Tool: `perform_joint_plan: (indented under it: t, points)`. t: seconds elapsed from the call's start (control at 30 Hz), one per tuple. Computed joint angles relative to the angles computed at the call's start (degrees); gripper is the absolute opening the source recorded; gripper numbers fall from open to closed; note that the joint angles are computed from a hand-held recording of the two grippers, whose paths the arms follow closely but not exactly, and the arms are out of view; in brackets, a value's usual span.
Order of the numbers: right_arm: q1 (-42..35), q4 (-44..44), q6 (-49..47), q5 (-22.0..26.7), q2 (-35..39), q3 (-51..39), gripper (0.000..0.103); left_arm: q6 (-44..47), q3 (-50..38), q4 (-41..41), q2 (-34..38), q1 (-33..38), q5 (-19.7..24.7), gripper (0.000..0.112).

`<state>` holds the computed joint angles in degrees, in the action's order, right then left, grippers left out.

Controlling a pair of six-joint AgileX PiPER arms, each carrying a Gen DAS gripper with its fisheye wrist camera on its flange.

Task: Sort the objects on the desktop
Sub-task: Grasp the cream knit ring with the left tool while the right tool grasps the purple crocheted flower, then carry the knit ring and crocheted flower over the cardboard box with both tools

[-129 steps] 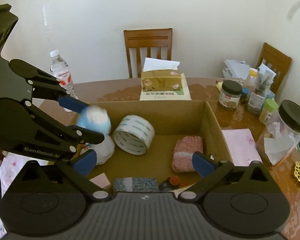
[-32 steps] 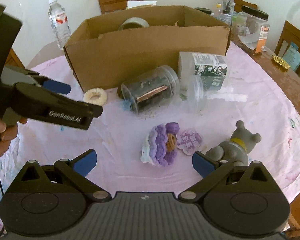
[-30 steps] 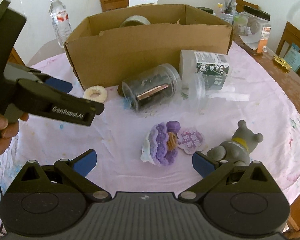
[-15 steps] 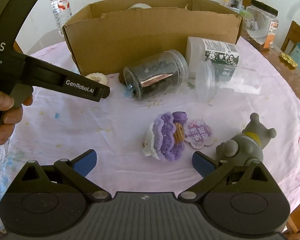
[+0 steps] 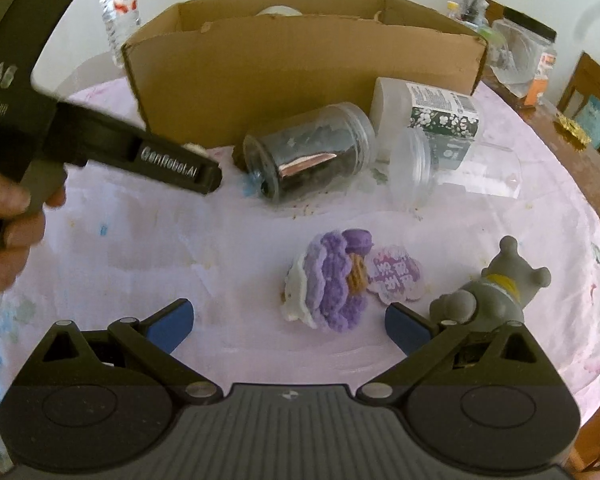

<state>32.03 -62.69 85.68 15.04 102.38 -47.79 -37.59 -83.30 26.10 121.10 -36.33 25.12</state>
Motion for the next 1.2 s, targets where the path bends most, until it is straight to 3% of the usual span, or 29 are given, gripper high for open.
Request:
perform_joint_plan:
  t: [0.2,0.3,0.43,0.7,1.2]
  points:
    - [-0.1,-8.2,7.9,-0.3,-0.1,-0.2,0.095,-1.9,0.1,1.0,-0.1,-0.4,0.1,0.058]
    - [0.2,-9.2,8.6,1.1,0.3,-0.8,0.084,-1.9,0.1,0.6,-0.1,-0.5,0.1,0.053]
    - [0.0,-9.1,8.0,1.6,0.6,-1.1,0.080,-1.4,0.1,0.2,-0.2,-0.4,-0.2,0.046]
    - [0.1,-8.5,6.5,4.4,0.5,-1.4,0.050,3.2,0.3,-2.9,-0.7,0.0,0.0,0.036]
    - [-1.8,1.0,-6.5,4.2,-3.9,-0.8,0.046,21.5,1.1,-13.3,-3.3,1.6,0.3,0.029]
